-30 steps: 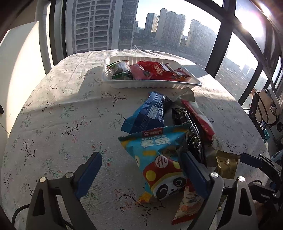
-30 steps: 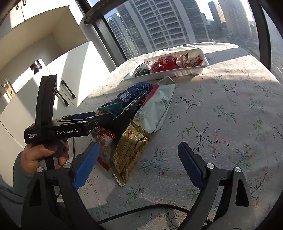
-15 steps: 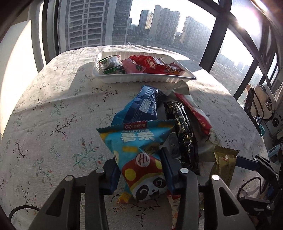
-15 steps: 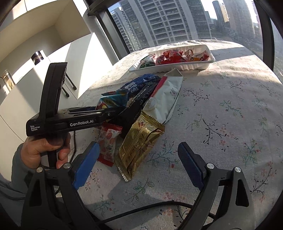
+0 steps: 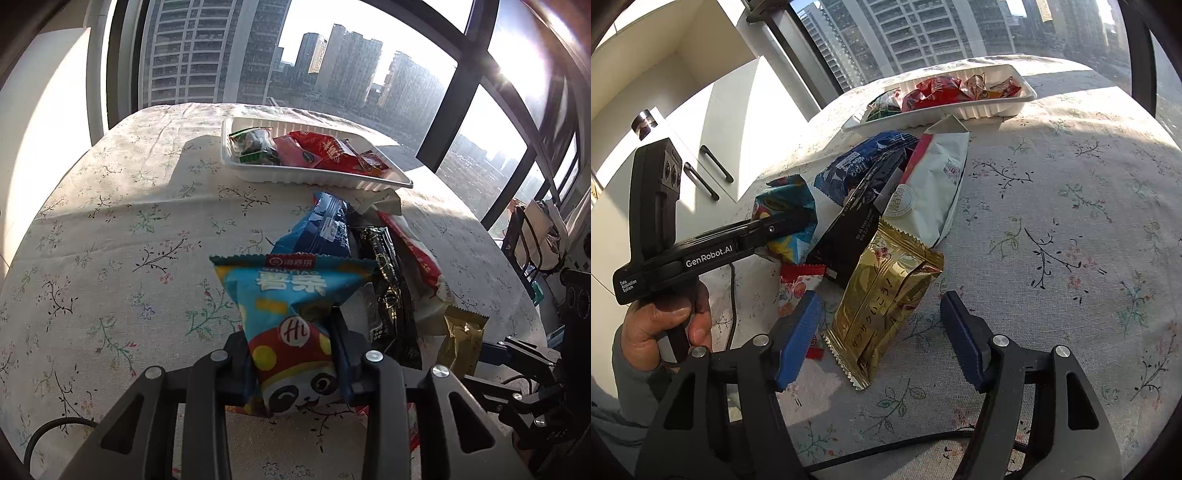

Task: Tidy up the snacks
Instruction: 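Grasp the blue panda-print bag with the left tool while the right tool grasps the gold packet, then carry both packets into the white tray and lower them inside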

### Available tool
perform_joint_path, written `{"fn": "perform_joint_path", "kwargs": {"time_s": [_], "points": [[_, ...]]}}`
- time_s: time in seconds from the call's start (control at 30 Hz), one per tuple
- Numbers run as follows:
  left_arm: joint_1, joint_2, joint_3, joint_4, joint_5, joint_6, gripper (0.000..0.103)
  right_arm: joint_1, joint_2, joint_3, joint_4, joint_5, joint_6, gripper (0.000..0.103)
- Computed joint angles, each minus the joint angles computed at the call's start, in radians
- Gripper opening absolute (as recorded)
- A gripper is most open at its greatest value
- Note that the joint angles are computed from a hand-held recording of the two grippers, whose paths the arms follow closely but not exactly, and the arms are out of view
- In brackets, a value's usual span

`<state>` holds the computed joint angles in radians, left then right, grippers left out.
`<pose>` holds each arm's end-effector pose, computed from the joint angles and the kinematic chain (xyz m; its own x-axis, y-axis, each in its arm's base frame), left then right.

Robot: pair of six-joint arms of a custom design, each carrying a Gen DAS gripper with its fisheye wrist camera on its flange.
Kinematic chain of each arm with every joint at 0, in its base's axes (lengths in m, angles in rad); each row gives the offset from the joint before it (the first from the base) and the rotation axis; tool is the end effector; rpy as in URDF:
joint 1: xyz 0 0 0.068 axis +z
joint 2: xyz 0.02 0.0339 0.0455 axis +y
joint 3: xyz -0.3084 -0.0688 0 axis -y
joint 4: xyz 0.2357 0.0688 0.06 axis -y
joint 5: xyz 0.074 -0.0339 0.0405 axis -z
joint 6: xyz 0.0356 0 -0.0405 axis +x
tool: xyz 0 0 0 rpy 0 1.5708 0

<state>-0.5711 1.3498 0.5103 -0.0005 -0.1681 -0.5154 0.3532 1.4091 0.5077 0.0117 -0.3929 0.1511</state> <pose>0.1944 -0.1178 0.1978 -0.7615 -0.0883 -0.6422 0.0732 0.9726 -0.2206 0.2120 0.0927 0.1872 -0.8028 -0.1477 -0.5777 -0.4298 0.8149 0.3888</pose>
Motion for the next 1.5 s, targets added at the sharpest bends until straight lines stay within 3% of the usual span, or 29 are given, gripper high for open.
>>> {"fn": "perform_joint_path", "kwargs": {"time_s": [0.27,0.8,1.2,1.5], "points": [[0.013,-0.015,-0.022,0.02,0.014,0.005,0.036,0.056,0.036,0.027,-0.005,0.044,0.018,0.042],[0.038,-0.055,-0.05,0.033,0.041,0.014,0.035,-0.006,-0.003,0.009,-0.024,-0.047,-0.014,0.016],[0.081,-0.117,-0.069,0.032,0.103,0.029,0.035,-0.102,-0.075,0.012,-0.089,-0.156,-0.06,0.014],[0.165,-0.151,-0.007,-0.027,0.166,0.089,0.035,-0.305,-0.082,0.105,-0.205,-0.276,-0.143,0.014]]}}
